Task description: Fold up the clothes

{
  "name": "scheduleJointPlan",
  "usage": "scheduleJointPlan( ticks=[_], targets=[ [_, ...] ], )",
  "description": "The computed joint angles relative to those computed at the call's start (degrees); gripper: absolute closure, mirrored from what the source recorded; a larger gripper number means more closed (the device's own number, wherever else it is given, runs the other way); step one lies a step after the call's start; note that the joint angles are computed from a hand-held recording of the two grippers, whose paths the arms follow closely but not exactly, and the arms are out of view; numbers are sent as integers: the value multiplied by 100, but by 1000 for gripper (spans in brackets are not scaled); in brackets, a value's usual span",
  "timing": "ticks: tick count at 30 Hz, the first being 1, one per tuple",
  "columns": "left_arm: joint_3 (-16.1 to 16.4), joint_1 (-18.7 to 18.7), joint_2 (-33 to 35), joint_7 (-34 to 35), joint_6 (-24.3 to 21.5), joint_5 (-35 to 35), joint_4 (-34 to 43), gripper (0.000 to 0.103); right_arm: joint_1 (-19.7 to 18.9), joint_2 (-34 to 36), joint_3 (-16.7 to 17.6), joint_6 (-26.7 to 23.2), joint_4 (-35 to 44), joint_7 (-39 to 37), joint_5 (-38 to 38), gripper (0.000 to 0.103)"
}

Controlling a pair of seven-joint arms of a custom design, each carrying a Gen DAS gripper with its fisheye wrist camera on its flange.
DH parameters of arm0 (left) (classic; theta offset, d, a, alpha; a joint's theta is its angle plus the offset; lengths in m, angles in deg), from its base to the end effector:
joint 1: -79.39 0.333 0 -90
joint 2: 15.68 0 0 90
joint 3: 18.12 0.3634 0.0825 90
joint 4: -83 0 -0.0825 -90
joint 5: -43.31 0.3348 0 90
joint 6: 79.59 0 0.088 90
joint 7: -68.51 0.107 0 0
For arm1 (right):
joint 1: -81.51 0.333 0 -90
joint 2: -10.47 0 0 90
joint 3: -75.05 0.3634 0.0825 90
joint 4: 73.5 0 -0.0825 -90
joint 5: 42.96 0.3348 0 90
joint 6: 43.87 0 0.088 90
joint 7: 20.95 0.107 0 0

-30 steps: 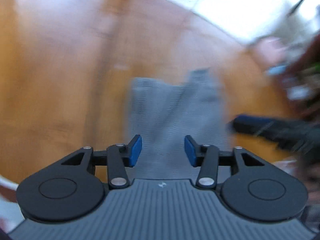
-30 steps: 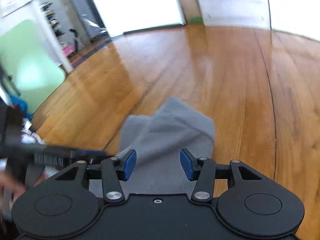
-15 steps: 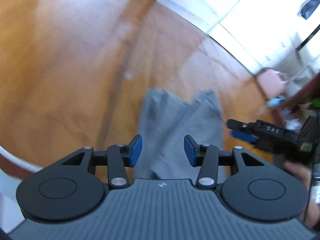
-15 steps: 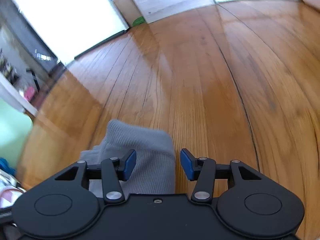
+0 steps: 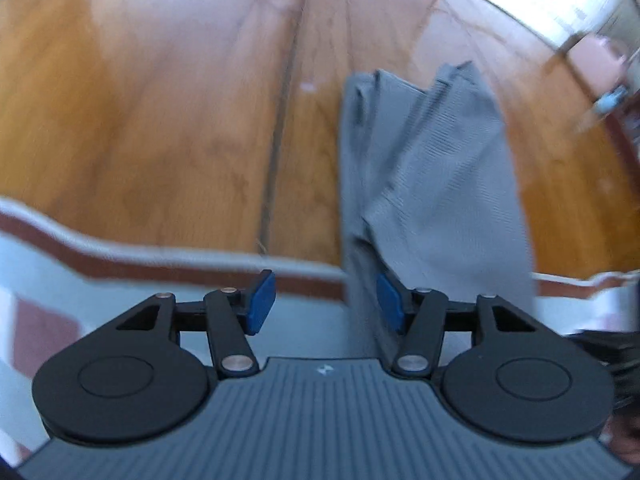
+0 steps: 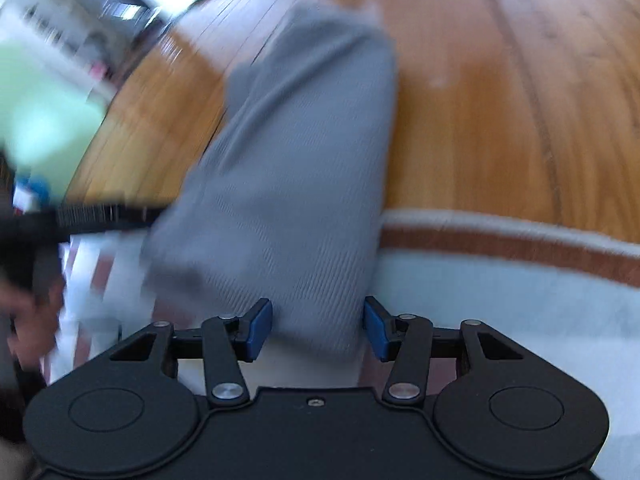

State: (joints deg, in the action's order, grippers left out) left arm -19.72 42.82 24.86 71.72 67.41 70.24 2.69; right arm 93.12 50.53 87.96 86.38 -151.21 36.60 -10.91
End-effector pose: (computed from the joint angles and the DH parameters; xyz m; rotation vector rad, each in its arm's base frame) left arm 0.5922 -0.4666 0.3962 -2.4821 1.4354 -0.7714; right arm 0.6887 0.2754 0.4034 -2.2386 1.1768 0.3019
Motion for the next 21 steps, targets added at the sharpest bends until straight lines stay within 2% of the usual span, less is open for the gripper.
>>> scheduleJointPlan(
  ticks=[1, 4, 6, 7, 9, 13, 15, 17, 18, 20, 21],
  targets=[
    [-63, 39, -8, 5, 131, -53, -61, 47, -40, -81, 38, 19, -144, -193, -4, 42],
    [-202, 41, 155, 297, -135, -235, 222, 43, -55, -142, 28, -124, -209, -333, -37, 42],
    [-273, 48, 223, 511, -456, -373, 393, 42, -22, -17, -4, -332, 51, -171, -51, 42],
    [-300, 72, 207, 535, -472, -448, 368, 42, -46, 63, 16, -459, 206, -64, 19, 42],
    [-323, 152, 72, 418, -210, -597, 82, 42, -120, 179, 56, -667, 409, 117, 189, 42],
    [-218, 194, -240, 76, 633, -659, -659, 42, -295, 276, 94, -880, 497, 392, 553, 41],
    [106, 46, -335, -217, 1462, -384, -1008, 42, -412, 303, 151, -914, 476, 471, 818, 41],
    [539, -166, -181, -499, 2169, -169, -955, 40, -516, 345, 190, -948, 490, 595, 1092, 38],
    [665, -235, -84, -522, 2324, -163, -853, 36, -535, 379, 201, -934, 521, 684, 1209, 37],
    [692, -260, 122, -365, 2300, -273, -542, 34, -485, 442, 175, -851, 598, 820, 1277, 37],
    [502, -156, 235, -116, 2066, -396, -328, 34, -448, 481, 157, -825, 655, 883, 1258, 37]
  ],
)
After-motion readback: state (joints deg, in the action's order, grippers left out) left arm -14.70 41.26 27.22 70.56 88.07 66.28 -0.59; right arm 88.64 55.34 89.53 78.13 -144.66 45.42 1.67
